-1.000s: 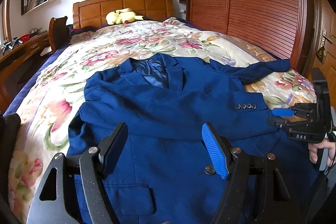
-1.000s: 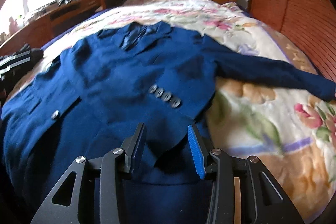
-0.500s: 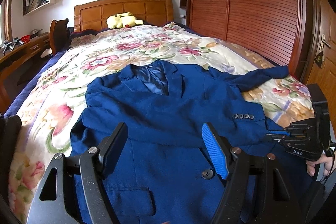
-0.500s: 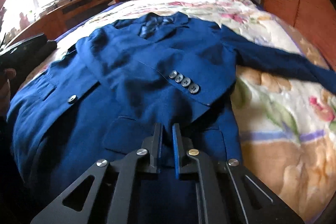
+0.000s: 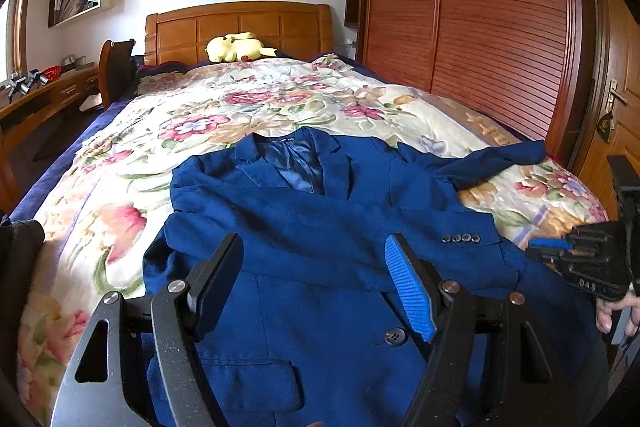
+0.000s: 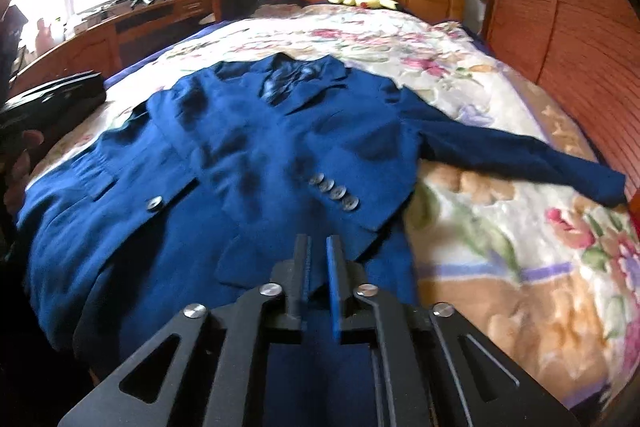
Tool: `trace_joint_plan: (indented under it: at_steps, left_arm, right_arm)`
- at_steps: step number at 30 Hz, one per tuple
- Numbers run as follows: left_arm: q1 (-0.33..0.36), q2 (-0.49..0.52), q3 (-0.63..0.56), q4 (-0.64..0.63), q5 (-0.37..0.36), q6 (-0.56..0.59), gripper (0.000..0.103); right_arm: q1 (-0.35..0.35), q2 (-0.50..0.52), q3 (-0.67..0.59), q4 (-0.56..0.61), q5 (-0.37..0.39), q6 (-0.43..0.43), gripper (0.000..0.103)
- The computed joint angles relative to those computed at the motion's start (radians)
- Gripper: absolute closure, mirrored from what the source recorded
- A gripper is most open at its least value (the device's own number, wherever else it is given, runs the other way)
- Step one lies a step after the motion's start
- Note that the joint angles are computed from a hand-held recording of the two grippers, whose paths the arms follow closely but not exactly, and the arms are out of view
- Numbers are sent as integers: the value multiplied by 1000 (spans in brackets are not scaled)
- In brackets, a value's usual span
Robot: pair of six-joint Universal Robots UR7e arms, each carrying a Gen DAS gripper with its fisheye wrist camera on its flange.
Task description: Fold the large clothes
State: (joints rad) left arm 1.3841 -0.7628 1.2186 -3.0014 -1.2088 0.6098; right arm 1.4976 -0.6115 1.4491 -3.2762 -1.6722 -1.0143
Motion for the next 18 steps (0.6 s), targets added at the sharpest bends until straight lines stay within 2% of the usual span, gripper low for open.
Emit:
trace_joint_plan:
  at_steps: [2, 5, 8, 12, 14, 16, 18]
  left_arm:
    - [1, -4, 5, -11, -7, 2, 27]
    - [2, -9, 11, -30, -22, 9, 26]
    - [1, -12, 19, -51, -35, 27, 22]
    - [-2, -19, 38, -96, -52, 34, 21]
    - [-4, -25, 51, -125, -57, 24, 16]
    - [-5, -30, 61, -141, -64, 26, 14]
    - [-6, -29, 61, -147, -61, 30, 14]
  right_arm:
    - [5, 26, -40, -12, -4, -14, 74]
    - [21, 78, -133, 43, -50, -48, 66]
    - [29, 127, -234, 124, -82, -48, 64]
    - [34, 202, -386, 242, -136, -21, 63]
    - [35, 243, -468, 306, -174, -2, 62]
    - [35, 279, -539, 359, -207, 10, 61]
    - [35, 295, -584, 408, -209, 17, 59]
